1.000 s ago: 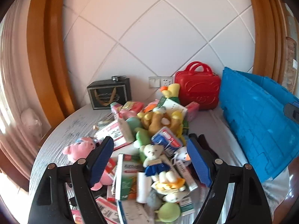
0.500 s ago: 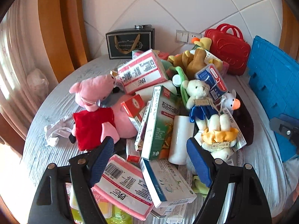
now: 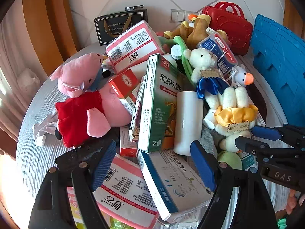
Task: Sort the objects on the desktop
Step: 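Return both tools to the pile of toys, then grasp the white bear in blue dress with the left tool while the right grasps the yellow-hooded bunny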
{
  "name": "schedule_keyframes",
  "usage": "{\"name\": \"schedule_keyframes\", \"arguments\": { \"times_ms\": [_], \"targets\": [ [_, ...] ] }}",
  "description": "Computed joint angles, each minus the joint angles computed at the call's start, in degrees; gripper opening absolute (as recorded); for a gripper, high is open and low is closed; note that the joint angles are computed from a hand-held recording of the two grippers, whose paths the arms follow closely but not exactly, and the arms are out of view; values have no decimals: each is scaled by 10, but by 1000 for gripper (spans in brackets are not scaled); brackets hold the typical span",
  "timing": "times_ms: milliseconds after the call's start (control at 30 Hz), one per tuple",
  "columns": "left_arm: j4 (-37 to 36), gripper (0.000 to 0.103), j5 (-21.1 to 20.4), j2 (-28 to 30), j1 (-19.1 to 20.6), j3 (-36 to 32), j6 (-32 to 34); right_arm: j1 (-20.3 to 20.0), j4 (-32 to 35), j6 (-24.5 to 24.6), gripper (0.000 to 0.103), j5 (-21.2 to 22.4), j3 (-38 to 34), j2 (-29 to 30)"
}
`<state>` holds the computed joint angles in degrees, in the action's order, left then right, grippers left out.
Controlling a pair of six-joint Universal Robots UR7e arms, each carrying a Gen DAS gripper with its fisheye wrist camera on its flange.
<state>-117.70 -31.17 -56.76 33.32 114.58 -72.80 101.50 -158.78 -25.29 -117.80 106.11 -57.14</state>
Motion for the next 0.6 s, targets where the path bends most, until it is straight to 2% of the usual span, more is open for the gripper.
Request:
{"name": "schedule_keyframes", "arguments": {
  "times_ms": [167, 267, 467, 600],
  "targets": [
    [-15, 80, -6, 3, 15, -2, 20, -8, 0, 8, 50, -9, -23, 30],
    [-38, 80, -5, 11, 23, -11, 50, -12, 1, 8, 40, -9, -30, 40],
    [-120, 80, 4, 47, 32, -50, 147, -12, 1, -7, 34, 33, -17, -7],
    [-143, 80, 15, 83, 43, -104, 191, -11, -21, -20, 34, 37, -17, -34]
  ]
}}
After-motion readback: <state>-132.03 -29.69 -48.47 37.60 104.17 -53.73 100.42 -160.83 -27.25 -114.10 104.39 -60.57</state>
